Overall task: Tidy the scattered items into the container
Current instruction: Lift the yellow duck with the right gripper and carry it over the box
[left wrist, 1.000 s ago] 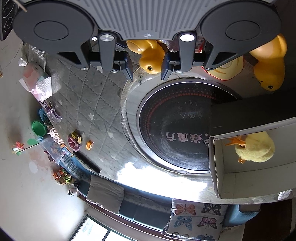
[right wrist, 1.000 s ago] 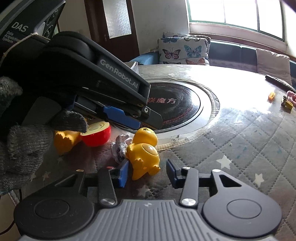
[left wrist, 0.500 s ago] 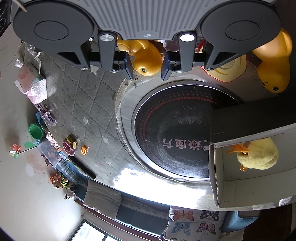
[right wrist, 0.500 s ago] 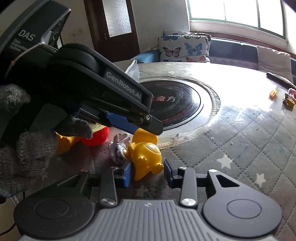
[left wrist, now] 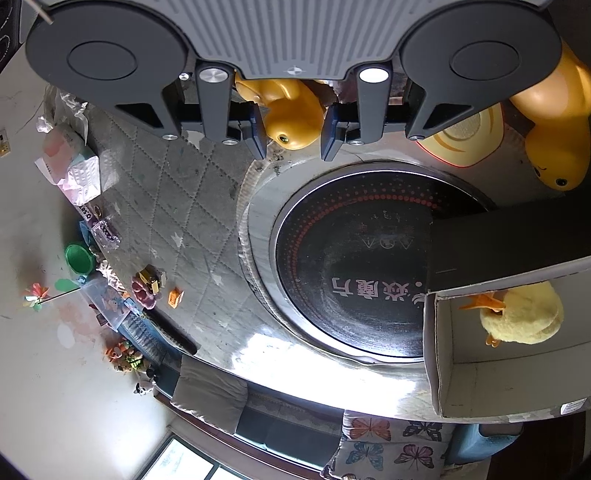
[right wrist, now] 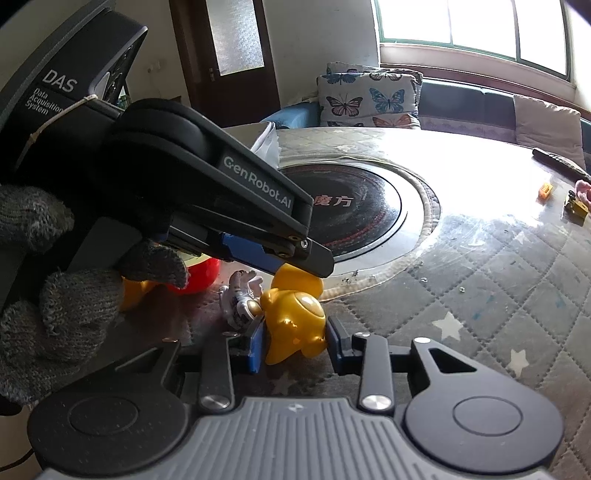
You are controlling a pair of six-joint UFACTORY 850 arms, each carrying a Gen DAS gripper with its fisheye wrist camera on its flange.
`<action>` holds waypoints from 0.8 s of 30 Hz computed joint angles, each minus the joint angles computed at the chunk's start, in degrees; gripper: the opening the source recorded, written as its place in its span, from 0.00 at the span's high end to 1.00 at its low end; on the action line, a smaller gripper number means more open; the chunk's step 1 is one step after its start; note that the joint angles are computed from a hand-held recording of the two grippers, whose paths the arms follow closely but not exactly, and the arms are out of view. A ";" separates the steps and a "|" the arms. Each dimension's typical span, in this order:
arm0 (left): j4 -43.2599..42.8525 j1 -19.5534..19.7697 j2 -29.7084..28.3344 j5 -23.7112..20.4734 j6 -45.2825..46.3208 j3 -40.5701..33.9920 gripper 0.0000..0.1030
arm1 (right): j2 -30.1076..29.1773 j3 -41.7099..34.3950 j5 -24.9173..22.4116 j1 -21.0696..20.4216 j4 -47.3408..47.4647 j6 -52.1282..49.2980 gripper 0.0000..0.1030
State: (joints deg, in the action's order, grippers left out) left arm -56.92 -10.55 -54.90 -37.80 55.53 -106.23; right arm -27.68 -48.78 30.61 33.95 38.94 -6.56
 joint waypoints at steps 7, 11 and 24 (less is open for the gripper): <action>-4.22 0.90 1.23 -0.13 2.95 1.60 0.67 | 0.57 -0.20 0.60 0.44 1.19 -2.73 0.68; -6.98 1.66 2.21 0.30 4.64 2.32 0.67 | 0.92 -1.05 0.65 0.53 1.13 -5.32 0.68; -11.98 5.04 1.50 4.07 6.02 -3.23 0.67 | -3.02 -11.77 -0.97 -0.56 -4.30 -12.03 0.68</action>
